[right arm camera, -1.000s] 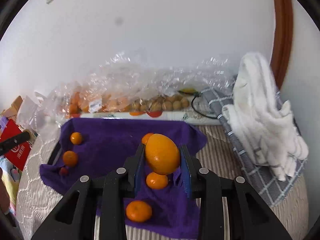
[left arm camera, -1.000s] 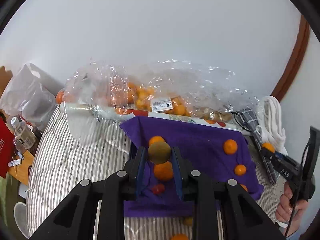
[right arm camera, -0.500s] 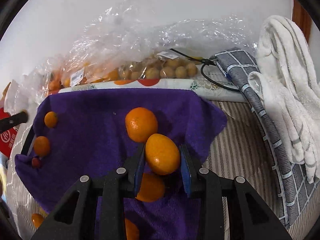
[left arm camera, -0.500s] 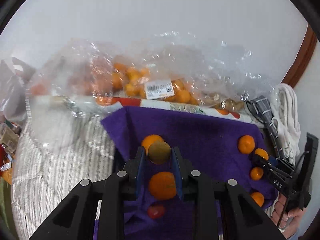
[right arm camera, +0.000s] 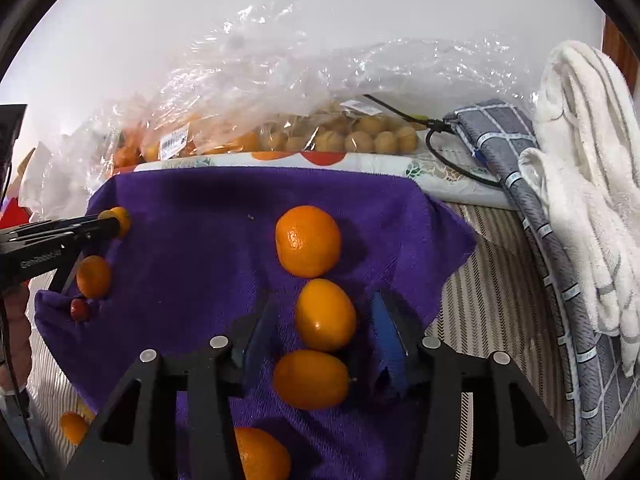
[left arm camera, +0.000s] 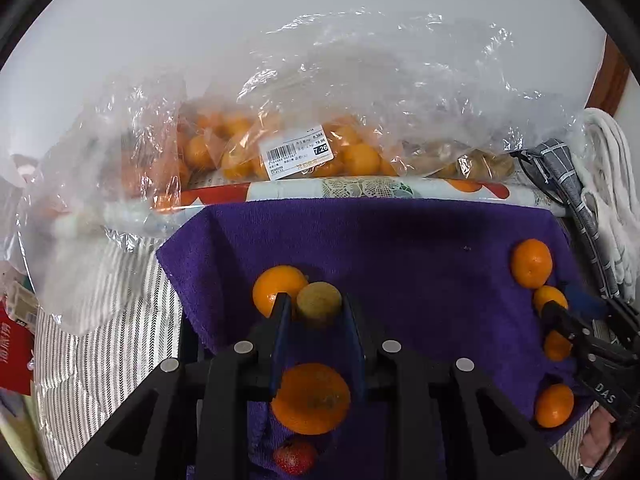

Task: Organize fruits
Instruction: 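Carry both held fruits onto the purple towel and open both tools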

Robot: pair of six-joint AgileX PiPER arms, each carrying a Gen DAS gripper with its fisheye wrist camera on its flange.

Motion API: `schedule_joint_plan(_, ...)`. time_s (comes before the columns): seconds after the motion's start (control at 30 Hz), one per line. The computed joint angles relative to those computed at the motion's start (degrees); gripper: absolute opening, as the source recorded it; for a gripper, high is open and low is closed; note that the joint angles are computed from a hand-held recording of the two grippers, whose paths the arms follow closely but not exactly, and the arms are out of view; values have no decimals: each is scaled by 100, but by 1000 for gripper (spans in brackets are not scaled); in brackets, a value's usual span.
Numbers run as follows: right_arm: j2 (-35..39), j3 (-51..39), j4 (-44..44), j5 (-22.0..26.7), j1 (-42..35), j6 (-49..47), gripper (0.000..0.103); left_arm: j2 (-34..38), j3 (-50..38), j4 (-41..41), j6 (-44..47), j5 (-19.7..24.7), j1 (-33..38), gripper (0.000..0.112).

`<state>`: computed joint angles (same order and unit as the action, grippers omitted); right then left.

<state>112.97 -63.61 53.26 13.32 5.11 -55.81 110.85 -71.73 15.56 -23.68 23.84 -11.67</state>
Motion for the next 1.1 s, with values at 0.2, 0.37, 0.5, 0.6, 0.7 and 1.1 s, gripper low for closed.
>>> schedule_joint_plan(0.2, -223, 108, -478, -117, -45, 510, 51, 61, 5, -353, 378, -1, -102, 25)
schedule_joint_plan(0.37, -608, 370, -1130, -239, -61, 1115, 51, 184, 19, -640, 527, -51, -86, 26)
schedule_joint_plan(0.5, -938, 711, -1545, -390, -35, 1470, 51, -78, 244, -1876, 1663, -224, 146, 26)
schedule_joint_plan(0.6, -1149, 912, -1593, -310, -60, 1623, 51, -514, 580, -2241, 1955, -283, 254, 29)
schedule_joint_plan(0.7, -1429, 1172, -1526, -229, -53, 1700, 51, -1100, 1089, -2283, 2078, -419, 327, 30)
schedule_joint_plan(1.1, -2923, 2585, -2381, -646, 992, 3134, 44, -3173, 3375, -3197, 3406, -877, 1072, 40)
